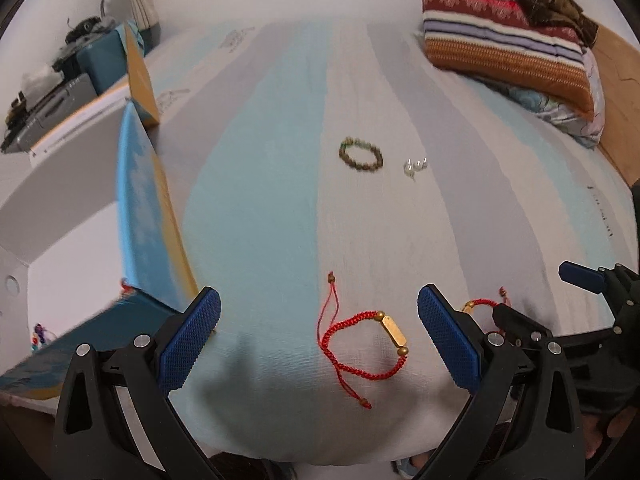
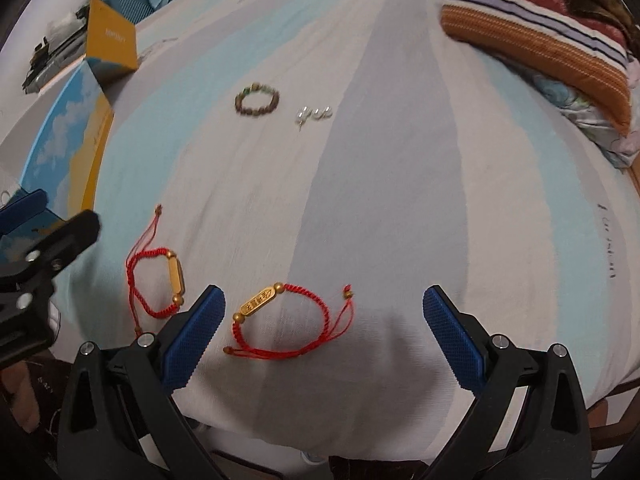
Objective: Organize jewelry
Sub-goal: 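Move both open tools back over the red-string bracelets on the bed, then grasp a red-string gold-charm bracelet with the right tool while the left tool grasps the other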
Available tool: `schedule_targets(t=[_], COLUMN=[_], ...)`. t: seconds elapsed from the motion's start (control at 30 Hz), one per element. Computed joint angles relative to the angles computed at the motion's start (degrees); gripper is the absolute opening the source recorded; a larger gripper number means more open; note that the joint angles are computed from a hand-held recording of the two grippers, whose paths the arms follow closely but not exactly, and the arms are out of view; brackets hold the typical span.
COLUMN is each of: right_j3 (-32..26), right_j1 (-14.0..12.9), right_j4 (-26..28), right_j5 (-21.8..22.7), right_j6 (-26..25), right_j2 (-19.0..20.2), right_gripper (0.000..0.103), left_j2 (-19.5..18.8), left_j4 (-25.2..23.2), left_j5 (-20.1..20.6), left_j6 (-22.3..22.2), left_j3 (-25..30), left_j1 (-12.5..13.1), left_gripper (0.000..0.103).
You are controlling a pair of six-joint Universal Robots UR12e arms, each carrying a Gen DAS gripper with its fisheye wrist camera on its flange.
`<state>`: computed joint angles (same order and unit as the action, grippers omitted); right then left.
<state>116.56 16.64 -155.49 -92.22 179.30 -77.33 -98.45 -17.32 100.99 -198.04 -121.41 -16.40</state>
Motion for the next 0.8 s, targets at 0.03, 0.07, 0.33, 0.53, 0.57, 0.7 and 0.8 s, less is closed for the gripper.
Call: schedule_targets(t=[0.03,0.07,0.33,0.53,0.57,0.7,0.8], right_j3=[-0.14,-0.26,-1.14,-1.86,-1.97,-2.4,-2.62], right_j1=[0.07,0.09,0.64,0.63,0.63,0.58,0.41], right_j4=[0.61,1.1,2.57,3.9,4.2,5.44,6.07], right_j5=[0.23,0.7,0.72,0.69,0.69,0.52,1.23], right_j6=[-0.22,-0.48,-0.9,-0.49,-0.58,-0.52,-0.44], right_j2=[0.22,0.35,1.92,3.23,3.44,4.0,4.24], right_gripper=[0.095,0.095,0.095,0.095,0.095,0.095,0.09], left_j2=[-0.36,-0.82,-3.35,-4.61,-4.77,-5.39,-5.31], left_j4=[-0.09,-0.76,-3.29,-4.2,-4.45,-5.53,-6.14], left_j5=[-0.81,-1.2,-3.52,-6.16,-6.44,-6.51,-7.42], left_j6=[0.17,0.19,-0.33,-0.44,-0.52,-0.85,-1.13], left_j3=[0.1,0.36,1.25,1.58,1.63,1.91,1.85], left_j1=[0.21,0.38,1.15,1.81,1.86,1.96,2.23], left_gripper=[0.097,0.097,0.097,0.097,0.097,0.096,0.095])
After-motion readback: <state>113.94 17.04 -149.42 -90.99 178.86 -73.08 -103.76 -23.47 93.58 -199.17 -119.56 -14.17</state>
